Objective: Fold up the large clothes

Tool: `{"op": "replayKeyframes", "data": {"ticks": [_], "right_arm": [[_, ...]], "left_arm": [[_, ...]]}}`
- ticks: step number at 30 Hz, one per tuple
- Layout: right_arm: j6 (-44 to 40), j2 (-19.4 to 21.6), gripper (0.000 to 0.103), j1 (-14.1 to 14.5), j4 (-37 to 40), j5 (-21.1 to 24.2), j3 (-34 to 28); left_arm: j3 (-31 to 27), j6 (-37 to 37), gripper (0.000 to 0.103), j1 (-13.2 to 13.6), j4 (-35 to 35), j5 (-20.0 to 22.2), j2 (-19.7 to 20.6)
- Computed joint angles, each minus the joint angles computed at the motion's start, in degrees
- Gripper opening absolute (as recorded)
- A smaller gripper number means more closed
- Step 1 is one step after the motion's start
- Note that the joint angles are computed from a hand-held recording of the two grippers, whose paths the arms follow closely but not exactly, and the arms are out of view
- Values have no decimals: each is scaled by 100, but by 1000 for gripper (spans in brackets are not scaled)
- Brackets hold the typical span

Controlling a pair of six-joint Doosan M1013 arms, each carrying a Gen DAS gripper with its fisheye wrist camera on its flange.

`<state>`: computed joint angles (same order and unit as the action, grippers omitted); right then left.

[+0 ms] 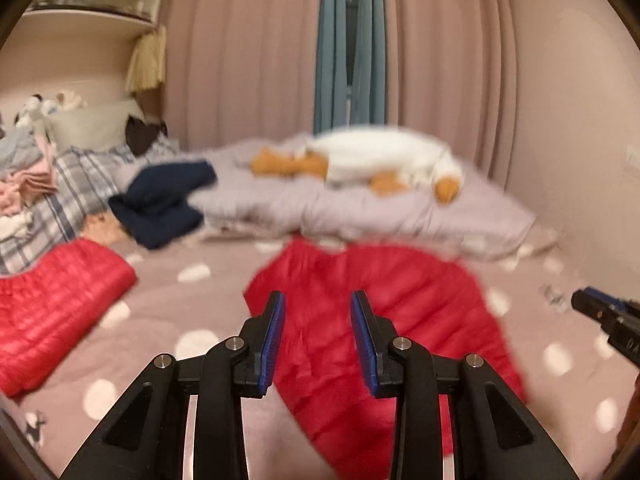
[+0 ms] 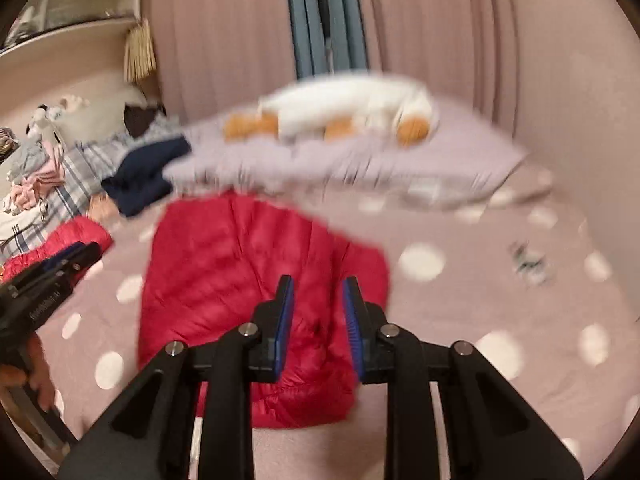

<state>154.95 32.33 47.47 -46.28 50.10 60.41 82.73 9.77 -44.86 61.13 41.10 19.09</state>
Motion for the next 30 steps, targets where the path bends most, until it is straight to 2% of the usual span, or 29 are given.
{"op": "replayKeyframes", "data": {"ticks": [1,3,5,8,11,14,19,24,27,30], "right_arm": [[103,-120,27,75,-223,58,59],[318,-354,27,245,-691,254,214],[675,-604,27,420,-1229,391,505],[1000,-820,27,619,-1539,452,714],[1295,-931,27,884,-1898,915,833],[1548,-1033,27,1086,-2123,1188,961],[1810,-1202,27,1277,-2293,1173,1170],[1902,-1271,27,1405,-2445,1270,1235],[1872,-1245,27,1466,-2519,1453,1197],[1905,-1271,27,1483,-2508,1391,1227]], "left_arm": [[58,-100,34,-92,127,94,-154],[-45,-92,34,-122,327,185,-164],[-41,-223,34,-276,722,445,-233],[113,-542,34,-497,1195,726,-395],[243,-760,34,-610,1292,798,-504],[426,-1029,34,-762,1389,911,-614],[543,-994,34,-865,1254,863,-701],[624,-1268,34,-1025,1551,994,-768],[622,-1336,34,-1069,1659,1058,-761],[623,-1327,34,-1059,1648,1022,-755]]}}
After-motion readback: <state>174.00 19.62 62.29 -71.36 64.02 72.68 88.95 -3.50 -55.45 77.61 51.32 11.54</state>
